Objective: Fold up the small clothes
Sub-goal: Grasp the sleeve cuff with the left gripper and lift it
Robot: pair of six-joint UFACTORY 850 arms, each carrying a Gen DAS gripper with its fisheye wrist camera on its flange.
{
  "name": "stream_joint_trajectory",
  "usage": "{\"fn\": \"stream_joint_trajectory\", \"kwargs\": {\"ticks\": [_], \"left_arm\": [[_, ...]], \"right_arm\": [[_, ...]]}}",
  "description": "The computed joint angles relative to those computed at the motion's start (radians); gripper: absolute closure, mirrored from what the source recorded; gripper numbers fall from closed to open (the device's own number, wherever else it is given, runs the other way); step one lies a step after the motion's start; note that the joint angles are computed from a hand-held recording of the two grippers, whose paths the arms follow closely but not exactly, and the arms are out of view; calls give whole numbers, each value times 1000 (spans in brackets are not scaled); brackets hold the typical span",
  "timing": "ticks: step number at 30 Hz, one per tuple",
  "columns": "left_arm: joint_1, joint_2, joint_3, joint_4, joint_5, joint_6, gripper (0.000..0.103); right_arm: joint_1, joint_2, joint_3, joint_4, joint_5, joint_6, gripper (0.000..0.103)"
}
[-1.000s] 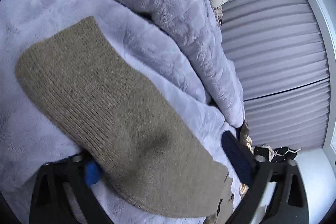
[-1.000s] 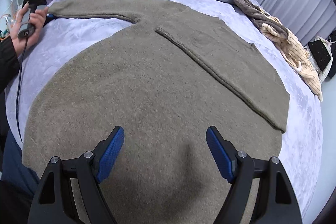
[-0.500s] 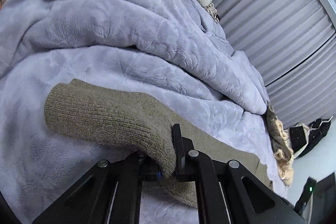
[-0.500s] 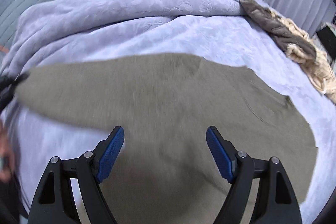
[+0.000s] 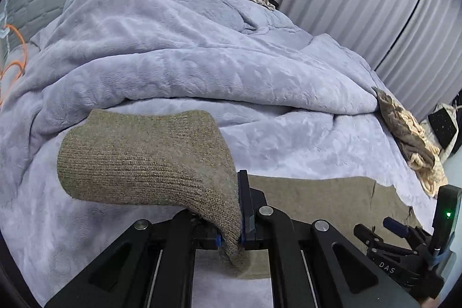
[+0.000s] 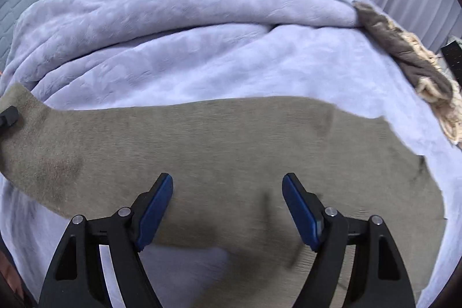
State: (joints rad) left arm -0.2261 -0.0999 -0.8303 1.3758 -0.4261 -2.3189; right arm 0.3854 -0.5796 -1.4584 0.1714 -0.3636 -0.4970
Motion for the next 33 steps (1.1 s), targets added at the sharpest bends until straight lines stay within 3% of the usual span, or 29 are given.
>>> {"fn": "stream_joint_trajectory", "kwargs": {"ticks": [7, 22, 33], "left_arm": [[-81, -115, -178, -228, -52, 290, 94], [-224, -355, -534, -481, -163, 659, 94], [-341, -611, -922, -644, -295, 971, 94]], "right_arm": [[-97, 21, -2, -74, -33, 31, 22], [-282, -1, -47, 137, -83, -117, 22], [-390, -31, -75, 261, -102, -211, 22]]}}
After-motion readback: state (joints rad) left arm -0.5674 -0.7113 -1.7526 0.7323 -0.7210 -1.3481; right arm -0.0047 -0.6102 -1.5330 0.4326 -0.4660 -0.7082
